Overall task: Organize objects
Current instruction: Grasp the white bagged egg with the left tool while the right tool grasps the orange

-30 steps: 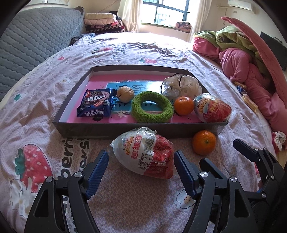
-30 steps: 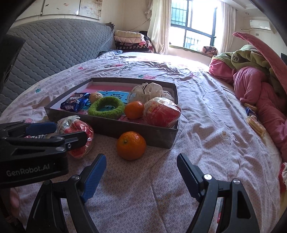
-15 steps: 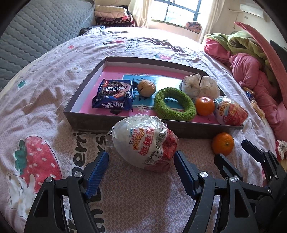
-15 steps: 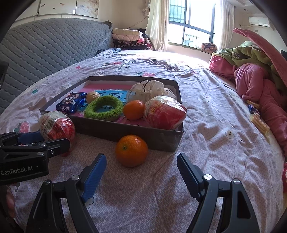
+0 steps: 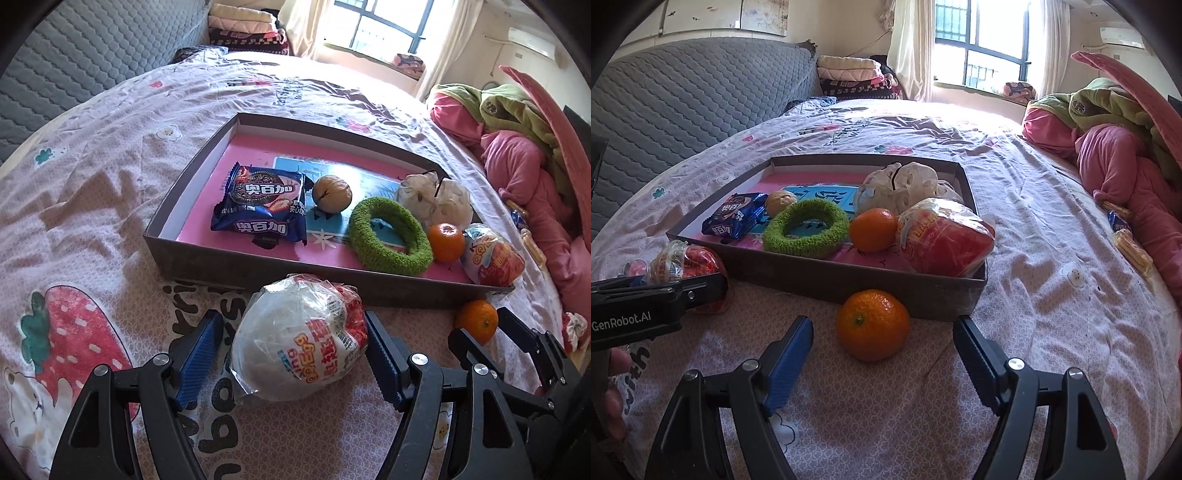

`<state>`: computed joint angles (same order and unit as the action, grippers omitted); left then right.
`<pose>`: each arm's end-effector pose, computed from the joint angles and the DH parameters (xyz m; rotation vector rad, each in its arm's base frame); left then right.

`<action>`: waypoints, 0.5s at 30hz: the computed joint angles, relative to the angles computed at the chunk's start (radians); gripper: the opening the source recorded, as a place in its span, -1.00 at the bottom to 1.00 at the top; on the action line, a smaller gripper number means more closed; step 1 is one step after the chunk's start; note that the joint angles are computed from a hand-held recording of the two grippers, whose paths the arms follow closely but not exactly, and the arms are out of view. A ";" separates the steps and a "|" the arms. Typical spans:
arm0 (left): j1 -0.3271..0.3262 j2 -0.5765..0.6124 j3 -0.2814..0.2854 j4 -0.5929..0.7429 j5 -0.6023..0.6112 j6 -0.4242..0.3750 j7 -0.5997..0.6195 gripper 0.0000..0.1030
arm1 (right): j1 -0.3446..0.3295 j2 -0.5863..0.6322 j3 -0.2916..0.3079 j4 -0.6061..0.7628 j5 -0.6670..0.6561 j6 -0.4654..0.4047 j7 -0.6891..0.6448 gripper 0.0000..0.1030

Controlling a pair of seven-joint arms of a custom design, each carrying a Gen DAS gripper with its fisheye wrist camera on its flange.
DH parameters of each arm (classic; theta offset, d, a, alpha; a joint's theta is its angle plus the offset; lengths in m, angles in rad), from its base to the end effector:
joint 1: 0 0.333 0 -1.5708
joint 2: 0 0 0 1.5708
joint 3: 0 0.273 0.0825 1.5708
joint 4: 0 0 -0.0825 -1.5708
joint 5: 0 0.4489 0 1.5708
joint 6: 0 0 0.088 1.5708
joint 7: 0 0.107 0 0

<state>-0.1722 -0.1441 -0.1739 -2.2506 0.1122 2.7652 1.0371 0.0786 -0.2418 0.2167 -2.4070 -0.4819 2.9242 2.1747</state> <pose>0.5678 -0.2111 0.4244 -2.0014 1.8279 -0.8195 0.5338 0.1932 0.4071 -1.8655 1.6252 -0.7103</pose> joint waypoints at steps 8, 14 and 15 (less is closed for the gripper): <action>0.003 0.020 0.003 0.009 -0.004 0.018 0.018 0.50 | 0.009 0.026 0.002 0.027 -0.025 -0.025 0.025 0.15; 0.007 0.023 0.000 0.006 0.014 0.032 0.011 0.46 | 0.029 0.043 -0.011 0.047 -0.063 -0.051 0.058 -0.02; 0.007 0.021 -0.001 0.003 0.016 0.035 0.010 0.41 | 0.028 0.042 -0.012 0.047 -0.076 -0.053 0.071 -0.06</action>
